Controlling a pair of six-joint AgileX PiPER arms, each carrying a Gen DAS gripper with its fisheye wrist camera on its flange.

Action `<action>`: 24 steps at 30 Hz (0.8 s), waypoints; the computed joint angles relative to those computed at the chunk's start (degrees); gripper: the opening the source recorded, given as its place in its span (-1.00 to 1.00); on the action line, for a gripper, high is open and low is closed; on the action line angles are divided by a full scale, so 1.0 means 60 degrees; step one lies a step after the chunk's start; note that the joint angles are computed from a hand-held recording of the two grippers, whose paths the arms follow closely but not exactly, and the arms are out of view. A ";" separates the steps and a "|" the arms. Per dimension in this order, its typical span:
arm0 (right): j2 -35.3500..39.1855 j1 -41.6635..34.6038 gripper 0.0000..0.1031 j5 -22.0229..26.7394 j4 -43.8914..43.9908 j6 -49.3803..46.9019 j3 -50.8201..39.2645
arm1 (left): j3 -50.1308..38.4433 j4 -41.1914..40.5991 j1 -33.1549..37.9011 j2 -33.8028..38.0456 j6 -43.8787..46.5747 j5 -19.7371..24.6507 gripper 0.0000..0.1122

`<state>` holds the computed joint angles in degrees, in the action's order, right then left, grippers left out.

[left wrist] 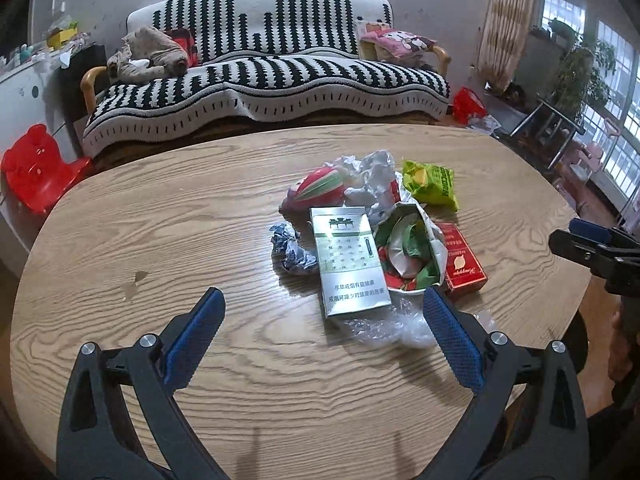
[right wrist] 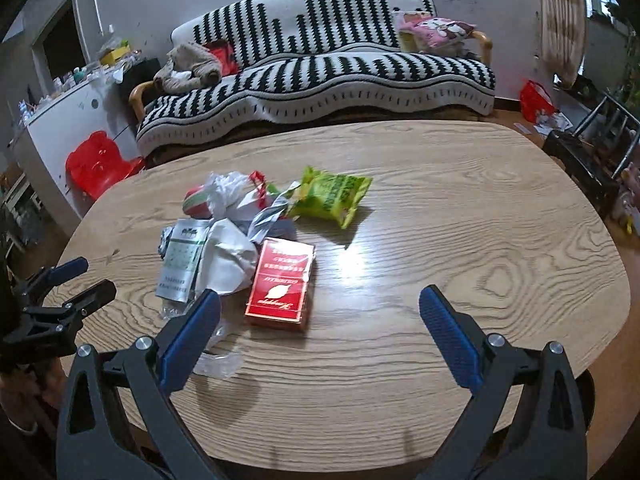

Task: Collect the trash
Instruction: 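Swing both open tools back over the table toward the trash, then grasp the white-green cigarette pack with the left tool while the right grasps the red pack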

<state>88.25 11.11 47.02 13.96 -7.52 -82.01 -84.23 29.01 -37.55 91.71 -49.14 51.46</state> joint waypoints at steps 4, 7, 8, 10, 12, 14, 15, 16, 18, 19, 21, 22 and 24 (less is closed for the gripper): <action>0.0059 -0.0009 0.86 -0.0028 0.0056 0.0006 0.0053 | -0.0288 -0.0163 0.0013 0.0277 0.0188 -0.0030 0.71; 0.0093 -0.0003 0.86 -0.0074 0.0122 0.0011 0.0069 | -0.0534 -0.0191 -0.0048 0.0519 0.0174 0.0032 0.71; 0.0095 -0.0010 0.86 -0.0079 0.0113 0.0001 0.0079 | -0.0653 -0.0219 -0.0045 0.0602 0.0224 0.0097 0.71; 0.0098 -0.0008 0.86 -0.0031 0.0110 -0.0023 0.0045 | -0.0800 -0.0207 -0.0096 0.0765 0.0235 0.0203 0.71; 0.0097 0.0002 0.86 -0.0051 0.0091 -0.0063 0.0092 | -0.0925 -0.0159 -0.0146 0.0919 0.0235 0.0309 0.71; 0.0146 0.0011 0.86 -0.0042 0.0061 -0.0096 0.0096 | -0.1031 -0.0091 -0.0148 0.1059 0.0227 0.0399 0.71; 0.0169 -0.0008 0.86 -0.0027 0.0057 -0.0116 0.0095 | -0.1108 -0.0059 -0.0134 0.1184 0.0217 0.0431 0.71; 0.0219 -0.0018 0.86 0.0016 0.0067 -0.0152 0.0062 | -0.1228 -0.0060 -0.0104 0.1351 0.0247 0.0481 0.71; 0.0297 0.0063 0.86 0.0005 -0.0059 -0.0081 0.0032 | -0.1494 -0.0001 -0.0044 0.1724 0.0283 0.0535 0.71; 0.0321 0.0103 0.86 -0.0014 -0.0103 -0.0059 0.0031 | -0.1614 0.0035 -0.0005 0.1896 0.0304 0.0527 0.71; 0.0416 0.0205 0.86 -0.0040 -0.0259 0.0025 -0.0006 | -0.1867 -0.0005 0.0092 0.2235 0.0433 0.0473 0.71; 0.0452 0.0251 0.86 -0.0052 -0.0338 0.0084 -0.0024 | -0.1992 -0.0098 0.0176 0.2414 0.0521 0.0398 0.71; 0.0525 0.0364 0.86 -0.0085 -0.0560 0.0245 -0.0043 | -0.2106 -0.0252 0.0318 0.2645 0.0588 0.0197 0.71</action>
<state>91.40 13.30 46.51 10.60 -6.05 -82.27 -96.86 27.50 -35.64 107.58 -45.61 52.64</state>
